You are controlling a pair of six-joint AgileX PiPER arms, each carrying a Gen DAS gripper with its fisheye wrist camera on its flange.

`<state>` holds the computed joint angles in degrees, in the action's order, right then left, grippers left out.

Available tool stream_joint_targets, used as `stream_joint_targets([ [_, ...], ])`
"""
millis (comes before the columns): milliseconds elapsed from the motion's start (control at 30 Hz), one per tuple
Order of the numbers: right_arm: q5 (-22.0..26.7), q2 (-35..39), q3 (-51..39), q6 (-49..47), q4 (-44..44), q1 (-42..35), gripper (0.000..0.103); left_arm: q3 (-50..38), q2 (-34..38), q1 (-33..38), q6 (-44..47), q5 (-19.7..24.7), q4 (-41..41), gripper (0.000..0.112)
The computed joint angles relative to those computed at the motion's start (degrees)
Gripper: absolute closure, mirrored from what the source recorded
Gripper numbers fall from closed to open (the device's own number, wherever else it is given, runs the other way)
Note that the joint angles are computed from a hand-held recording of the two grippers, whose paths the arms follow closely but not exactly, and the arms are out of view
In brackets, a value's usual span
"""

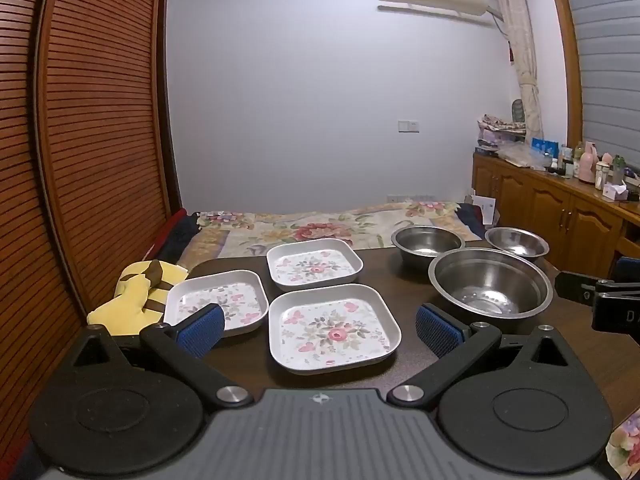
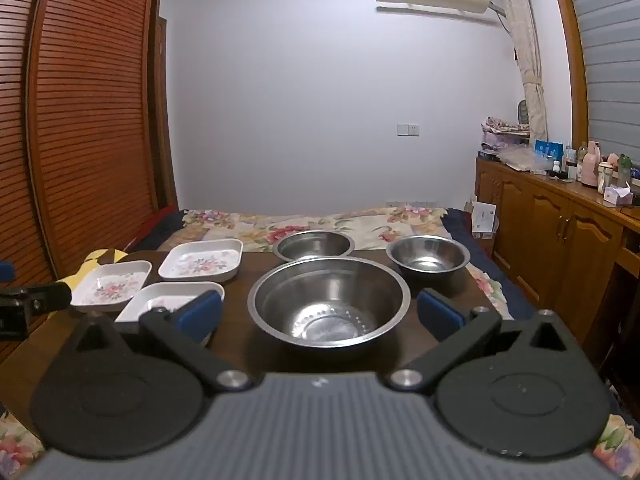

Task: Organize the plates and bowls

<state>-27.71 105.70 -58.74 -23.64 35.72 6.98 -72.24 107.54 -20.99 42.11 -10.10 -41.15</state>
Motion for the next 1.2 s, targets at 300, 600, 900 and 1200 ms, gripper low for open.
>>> stream_joint_targets([
  [300, -0.73, -0.05, 0.4, -0.26, 0.17, 0.44, 0.0, 0.23, 0.02, 0.13, -3.7, -0.42, 3.44, 0.009],
  [600, -0.34, 0.02, 0.11, 0.12, -0.44, -0.1, 0.0, 0.39, -0.03, 0.06, -3.81, -0.72, 3.48, 0.009],
  [900, -0.58, 0.26, 0.25, 0.46, -0.62, -0.01, 0.0, 0.42, -0.06, 0.07, -4.14, -0.7, 3.87, 0.009],
  [1200, -0.67, 0.21, 0.34, 0.49, -0.59, 0.03, 0.0, 0.41, -0.05, 0.02, -3.76, -0.77, 3.48, 0.009],
])
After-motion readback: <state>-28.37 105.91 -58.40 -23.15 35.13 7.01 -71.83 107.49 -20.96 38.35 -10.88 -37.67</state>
